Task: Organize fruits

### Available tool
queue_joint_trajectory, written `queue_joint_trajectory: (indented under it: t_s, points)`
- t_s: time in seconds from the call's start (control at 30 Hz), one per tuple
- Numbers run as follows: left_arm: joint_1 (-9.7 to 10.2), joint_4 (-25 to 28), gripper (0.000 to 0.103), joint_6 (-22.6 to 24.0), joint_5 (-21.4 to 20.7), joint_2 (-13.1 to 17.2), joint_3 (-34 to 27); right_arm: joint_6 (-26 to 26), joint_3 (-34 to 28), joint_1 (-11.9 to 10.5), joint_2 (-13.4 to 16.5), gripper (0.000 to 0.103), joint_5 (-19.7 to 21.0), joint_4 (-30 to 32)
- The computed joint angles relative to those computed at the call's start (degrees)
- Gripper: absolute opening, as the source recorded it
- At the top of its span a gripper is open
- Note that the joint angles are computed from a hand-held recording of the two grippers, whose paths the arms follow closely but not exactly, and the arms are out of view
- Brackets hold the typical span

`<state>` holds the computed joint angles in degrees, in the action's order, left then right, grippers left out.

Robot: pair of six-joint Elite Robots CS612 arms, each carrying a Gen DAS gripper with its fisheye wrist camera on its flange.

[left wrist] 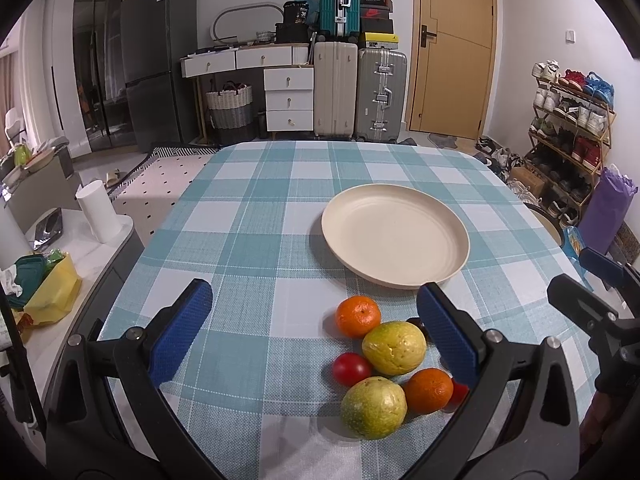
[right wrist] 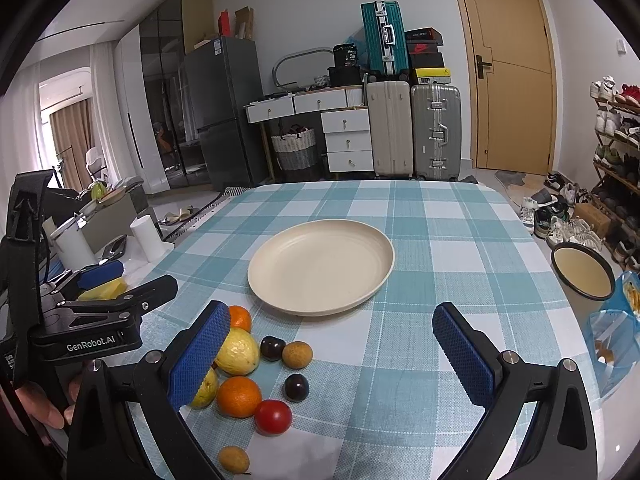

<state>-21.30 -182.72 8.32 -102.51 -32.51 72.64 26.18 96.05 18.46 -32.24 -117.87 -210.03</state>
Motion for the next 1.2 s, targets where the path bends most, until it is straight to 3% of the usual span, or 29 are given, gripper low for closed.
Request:
queue_joint_trajectory:
  t_s: [0.6, 1.2]
  points:
    - [0.6, 1.87, 0.103, 0.26, -2.0, 0.2, -0.23, 1.02, 0.19, -0.11, -0.03, 0.103, 0.04, 0.58]
    - [3.14, 11.02, 0.1, 0.96, -12.0, 2.61, -2.61, 1.33, -0.3, -0.22, 0.19, 0.103, 0.98, 1.95]
